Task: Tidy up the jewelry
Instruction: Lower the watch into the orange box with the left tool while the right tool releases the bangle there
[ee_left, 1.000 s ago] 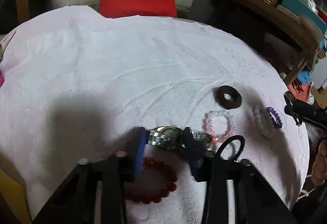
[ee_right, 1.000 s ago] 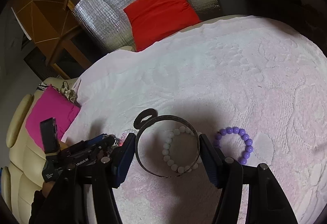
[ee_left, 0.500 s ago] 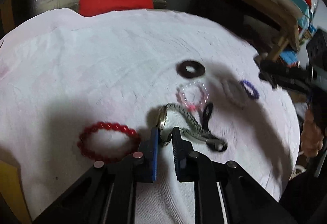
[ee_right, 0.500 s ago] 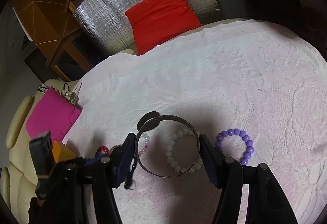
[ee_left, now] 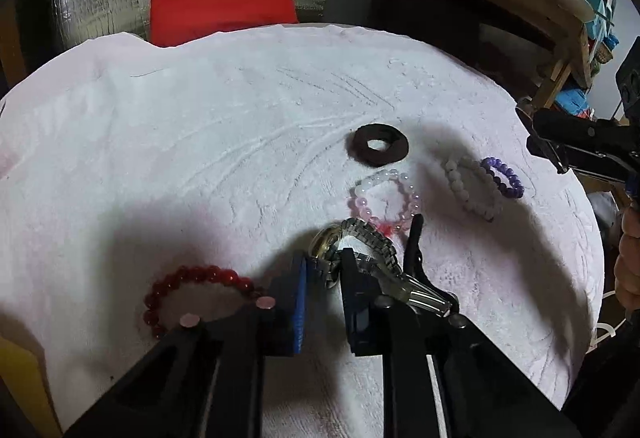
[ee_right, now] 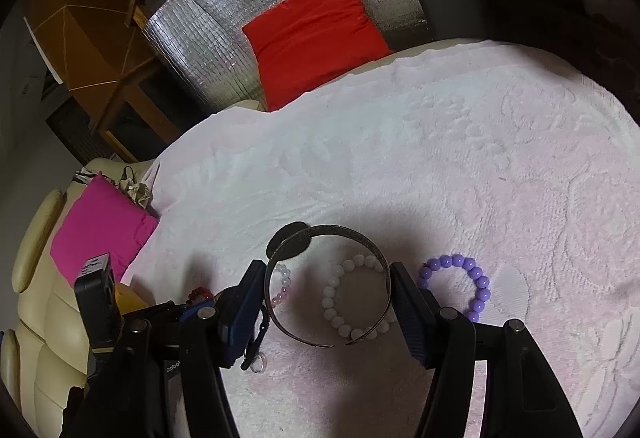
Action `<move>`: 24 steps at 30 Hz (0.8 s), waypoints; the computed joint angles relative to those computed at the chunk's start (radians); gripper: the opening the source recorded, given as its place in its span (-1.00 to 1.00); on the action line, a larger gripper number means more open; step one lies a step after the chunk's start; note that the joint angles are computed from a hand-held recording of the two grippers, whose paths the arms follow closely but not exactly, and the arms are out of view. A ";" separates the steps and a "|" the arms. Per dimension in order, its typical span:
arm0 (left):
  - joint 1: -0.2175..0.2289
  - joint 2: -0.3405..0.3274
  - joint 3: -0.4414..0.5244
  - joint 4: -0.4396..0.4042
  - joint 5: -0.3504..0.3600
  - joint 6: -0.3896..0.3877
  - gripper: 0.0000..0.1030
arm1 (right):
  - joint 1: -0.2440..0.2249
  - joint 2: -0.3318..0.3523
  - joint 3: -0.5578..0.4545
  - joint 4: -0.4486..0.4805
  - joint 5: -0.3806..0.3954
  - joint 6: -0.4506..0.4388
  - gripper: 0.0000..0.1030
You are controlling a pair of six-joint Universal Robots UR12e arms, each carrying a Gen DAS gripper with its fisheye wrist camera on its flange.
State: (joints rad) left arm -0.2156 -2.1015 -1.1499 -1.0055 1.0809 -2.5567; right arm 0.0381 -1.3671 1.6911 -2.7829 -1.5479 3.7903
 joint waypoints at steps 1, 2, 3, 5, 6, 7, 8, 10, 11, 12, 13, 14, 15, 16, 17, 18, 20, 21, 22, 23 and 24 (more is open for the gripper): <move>0.000 0.007 -0.009 0.006 0.003 0.001 -0.68 | 0.002 -0.003 0.000 -0.002 -0.001 0.000 0.26; 0.002 0.013 -0.015 0.007 -0.001 -0.001 -0.68 | 0.005 -0.005 0.000 -0.001 -0.005 -0.003 0.26; 0.005 0.021 -0.022 0.005 -0.010 -0.005 -0.68 | 0.007 -0.006 -0.001 0.000 -0.007 -0.006 0.26; 0.010 0.033 -0.033 0.018 -0.028 -0.010 -0.68 | 0.015 -0.012 -0.002 0.001 -0.015 -0.014 0.26; 0.014 0.045 -0.045 0.030 -0.039 -0.011 -0.69 | 0.019 -0.014 -0.003 0.000 -0.020 -0.016 0.26; 0.017 0.054 -0.055 0.040 -0.045 -0.014 -0.68 | 0.024 -0.017 -0.005 0.000 -0.022 -0.021 0.26; 0.022 0.065 -0.066 0.049 -0.054 -0.021 -0.68 | 0.028 -0.019 -0.006 -0.001 -0.023 -0.026 0.26; 0.035 0.087 -0.086 0.066 -0.073 -0.040 -0.68 | 0.040 -0.021 -0.011 -0.003 -0.030 -0.039 0.26; 0.042 0.101 -0.102 0.085 -0.071 -0.048 -0.68 | 0.046 -0.021 -0.016 -0.001 -0.028 -0.044 0.26; 0.049 0.120 -0.122 0.114 -0.062 -0.060 -0.68 | 0.051 -0.019 -0.020 0.000 -0.026 -0.046 0.26; 0.057 0.134 -0.138 0.136 -0.059 -0.077 -0.68 | 0.058 -0.017 -0.027 0.001 -0.023 -0.051 0.26; 0.065 0.146 -0.150 0.155 -0.059 -0.099 -0.68 | 0.065 -0.014 -0.032 0.002 -0.020 -0.056 0.26; 0.079 0.169 -0.176 0.190 -0.058 -0.128 -0.68 | 0.076 -0.008 -0.044 0.003 -0.012 -0.067 0.26; 0.088 0.186 -0.196 0.218 -0.054 -0.144 -0.68 | 0.083 -0.002 -0.053 0.003 -0.005 -0.075 0.26; 0.102 0.208 -0.221 0.246 -0.052 -0.155 -0.68 | 0.095 0.008 -0.068 0.004 0.003 -0.087 0.26; 0.112 0.225 -0.238 0.262 -0.050 -0.159 -0.68 | 0.103 0.015 -0.078 0.004 0.011 -0.094 0.26; 0.147 0.273 -0.282 0.301 -0.038 -0.167 -0.68 | 0.130 0.047 -0.124 0.009 0.055 -0.117 0.26; 0.163 0.289 -0.295 0.314 -0.040 -0.177 -0.68 | 0.139 0.060 -0.140 0.010 0.070 -0.124 0.26; 0.189 0.312 -0.314 0.340 -0.041 -0.198 -0.68 | 0.157 0.085 -0.177 0.019 0.102 -0.136 0.26; 0.210 0.328 -0.328 0.367 -0.038 -0.218 -0.68 | 0.166 0.097 -0.194 0.022 0.118 -0.145 0.26; 0.228 0.341 -0.338 0.388 -0.036 -0.234 -0.68 | 0.183 0.117 -0.221 0.027 0.133 -0.159 0.26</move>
State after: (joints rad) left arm 0.0126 -1.7606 -1.4879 -0.6177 1.0451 -2.7903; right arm 0.2208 -1.2503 1.4698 -2.7556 -1.4147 3.6309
